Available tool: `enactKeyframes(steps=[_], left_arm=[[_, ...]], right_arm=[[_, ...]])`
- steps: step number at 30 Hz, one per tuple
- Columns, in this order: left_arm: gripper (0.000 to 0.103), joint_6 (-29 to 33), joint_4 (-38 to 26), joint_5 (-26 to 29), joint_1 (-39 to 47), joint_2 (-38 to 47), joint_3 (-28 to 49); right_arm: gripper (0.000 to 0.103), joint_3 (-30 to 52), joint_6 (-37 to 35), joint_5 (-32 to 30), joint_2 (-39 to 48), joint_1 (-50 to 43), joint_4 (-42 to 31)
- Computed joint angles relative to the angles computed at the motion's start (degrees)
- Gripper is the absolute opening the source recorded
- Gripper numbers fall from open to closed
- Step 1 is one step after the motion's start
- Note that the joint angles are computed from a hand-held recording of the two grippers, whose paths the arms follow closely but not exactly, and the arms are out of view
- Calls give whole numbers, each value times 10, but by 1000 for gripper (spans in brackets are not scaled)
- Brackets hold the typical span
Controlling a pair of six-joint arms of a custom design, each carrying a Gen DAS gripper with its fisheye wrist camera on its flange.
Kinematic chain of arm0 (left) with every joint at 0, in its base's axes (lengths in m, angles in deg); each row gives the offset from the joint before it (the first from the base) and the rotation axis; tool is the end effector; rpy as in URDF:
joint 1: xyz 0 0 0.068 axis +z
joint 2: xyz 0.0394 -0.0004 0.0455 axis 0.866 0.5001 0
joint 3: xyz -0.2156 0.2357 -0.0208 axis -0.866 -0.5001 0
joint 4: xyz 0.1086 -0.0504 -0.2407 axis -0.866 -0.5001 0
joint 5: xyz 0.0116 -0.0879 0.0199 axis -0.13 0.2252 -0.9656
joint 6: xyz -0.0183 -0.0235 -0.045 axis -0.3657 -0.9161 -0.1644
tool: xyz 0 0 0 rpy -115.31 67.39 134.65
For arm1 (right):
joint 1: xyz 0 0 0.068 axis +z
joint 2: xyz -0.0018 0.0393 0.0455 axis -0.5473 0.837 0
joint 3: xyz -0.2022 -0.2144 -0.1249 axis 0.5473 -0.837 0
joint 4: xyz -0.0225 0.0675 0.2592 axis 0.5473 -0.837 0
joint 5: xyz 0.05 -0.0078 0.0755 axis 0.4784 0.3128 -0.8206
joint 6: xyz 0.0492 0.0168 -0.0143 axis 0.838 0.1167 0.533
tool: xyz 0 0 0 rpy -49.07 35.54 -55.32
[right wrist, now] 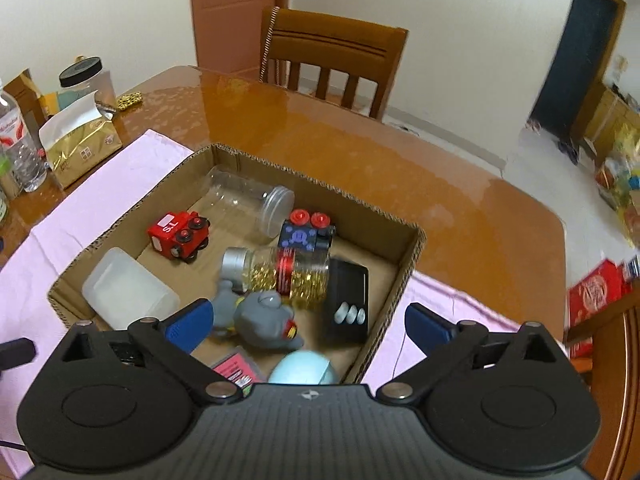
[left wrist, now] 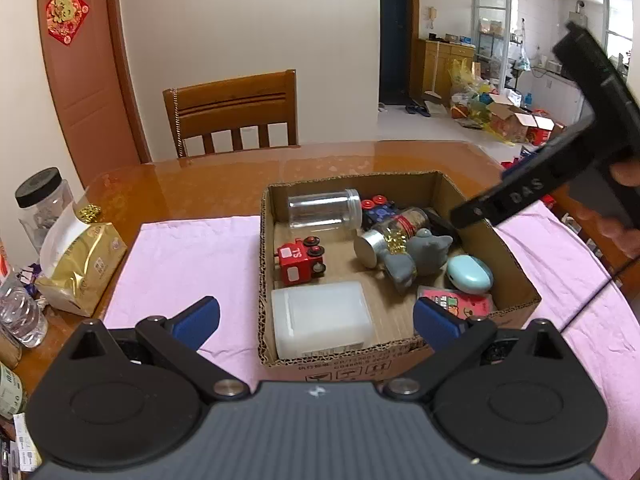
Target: Organize rigid objects
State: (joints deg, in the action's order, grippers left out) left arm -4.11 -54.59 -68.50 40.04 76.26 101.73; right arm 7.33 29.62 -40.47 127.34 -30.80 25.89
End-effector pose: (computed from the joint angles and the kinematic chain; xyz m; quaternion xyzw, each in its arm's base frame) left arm 0.1870 -0.0564 0.1612 -0.0042 0.9121 0.0270 0.4090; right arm 0.3640 0.0269 0.1793 -0.3163 0.8975 0.0919 0.2933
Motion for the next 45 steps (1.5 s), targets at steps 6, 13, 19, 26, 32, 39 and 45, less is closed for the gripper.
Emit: enactKeyframes(steps=[6, 13, 19, 26, 32, 39, 45], left_arm=[[102, -18, -82, 6, 1, 3, 44], [102, -66, -209, 1, -1, 4, 116], [102, -79, -272, 10, -7, -3, 155], [102, -88, -313, -1, -17, -5, 175], [102, -87, -322, -9, -16, -6, 178], [102, -86, -326, -9, -14, -9, 178], [102, -85, -328, -11, -13, -12, 178]], right_arm=[[103, -38, 48, 56, -63, 5, -48], [103, -126, 138, 142, -175, 20, -71], [103, -159, 212, 143, -248, 29, -102], [103, -169, 246, 147, -278, 34, -110], [103, -170, 257, 152, -284, 41, -110], [103, -172, 263, 154, -287, 45, -113], [103, -173, 266, 157, -293, 49, -116]])
